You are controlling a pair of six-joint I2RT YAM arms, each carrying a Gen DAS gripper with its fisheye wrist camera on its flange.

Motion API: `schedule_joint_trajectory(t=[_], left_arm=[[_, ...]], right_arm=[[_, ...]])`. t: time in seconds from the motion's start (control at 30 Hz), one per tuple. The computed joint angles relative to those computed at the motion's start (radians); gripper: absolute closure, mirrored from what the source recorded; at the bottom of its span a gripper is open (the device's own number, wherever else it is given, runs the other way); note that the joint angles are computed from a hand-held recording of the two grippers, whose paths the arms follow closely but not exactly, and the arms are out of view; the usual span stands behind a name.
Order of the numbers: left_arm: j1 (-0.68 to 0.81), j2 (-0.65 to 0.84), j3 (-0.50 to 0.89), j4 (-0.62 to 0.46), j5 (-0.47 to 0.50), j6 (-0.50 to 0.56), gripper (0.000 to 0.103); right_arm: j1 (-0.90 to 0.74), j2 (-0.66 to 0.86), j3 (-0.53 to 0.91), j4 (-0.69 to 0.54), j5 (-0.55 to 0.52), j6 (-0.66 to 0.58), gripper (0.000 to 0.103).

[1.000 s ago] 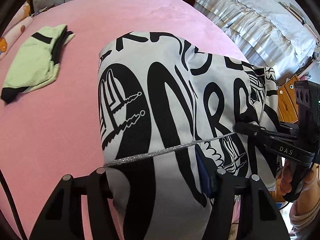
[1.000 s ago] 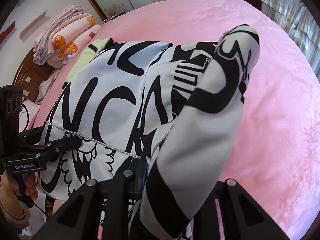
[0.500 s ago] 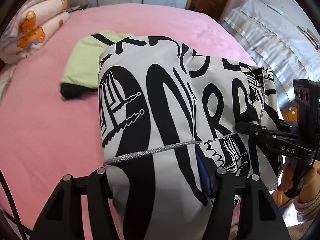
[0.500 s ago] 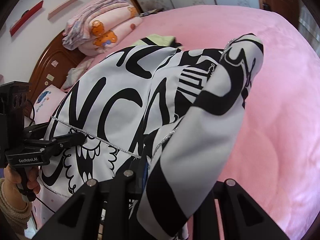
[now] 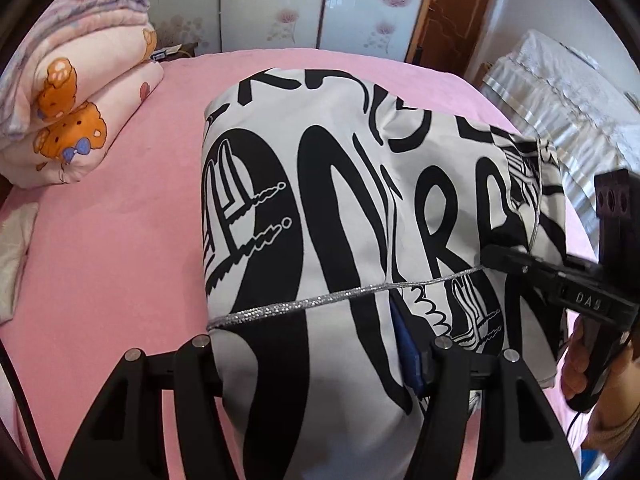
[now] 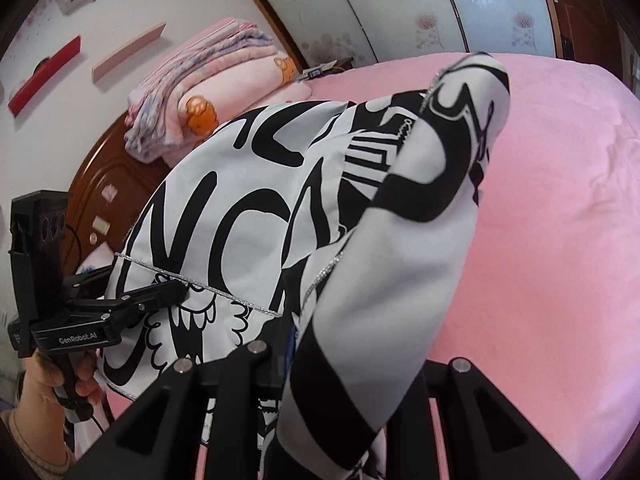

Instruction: Fold large clothes

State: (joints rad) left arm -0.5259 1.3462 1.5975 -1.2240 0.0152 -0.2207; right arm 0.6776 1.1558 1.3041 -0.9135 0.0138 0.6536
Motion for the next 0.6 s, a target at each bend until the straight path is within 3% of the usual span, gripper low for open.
schedule_joint_trajectory(t=[0.13,0.17,0.23,0.27,0.33,0.43,0.5,0.6], left_arm=[[0.146,0.119,-0.190,0.260,0.058,0.051,0.033],[0.152,0.160,-0.223,0.298,0.038,0.039,0.028],[0.152,0.222,-0.326,0.415,-0.047,0.020,0.007],[0.158,0.218,-0.367,0.466,-0.052,0.017,0.002],[0.203,0.198,-0.441,0.553,0.013,0.015,0.000],[0.245,0.187,-0.453,0.571,0.062,0.040,0.000],[0.212,0.150,-0.452,0.551,-0.012,0.047,0.000],[0.167,0.082,-0.442,0.501,-0.117,0.052,0.003]], right_arm=[[-0.164,0.102,-0.177,0.265,-0.119,-0.041,0.081],[-0.205,0.164,-0.214,0.303,-0.167,-0.047,0.077],[-0.261,0.244,-0.285,0.353,-0.226,-0.041,0.059],[-0.274,0.239,-0.347,0.415,-0.234,-0.027,0.048],[-0.298,0.198,-0.447,0.525,-0.281,-0.022,0.046],[-0.292,0.155,-0.452,0.488,-0.269,-0.091,0.044],[-0.270,0.120,-0.409,0.383,-0.195,-0.145,0.039],[-0.221,0.052,-0.337,0.239,-0.054,-0.206,0.039]])
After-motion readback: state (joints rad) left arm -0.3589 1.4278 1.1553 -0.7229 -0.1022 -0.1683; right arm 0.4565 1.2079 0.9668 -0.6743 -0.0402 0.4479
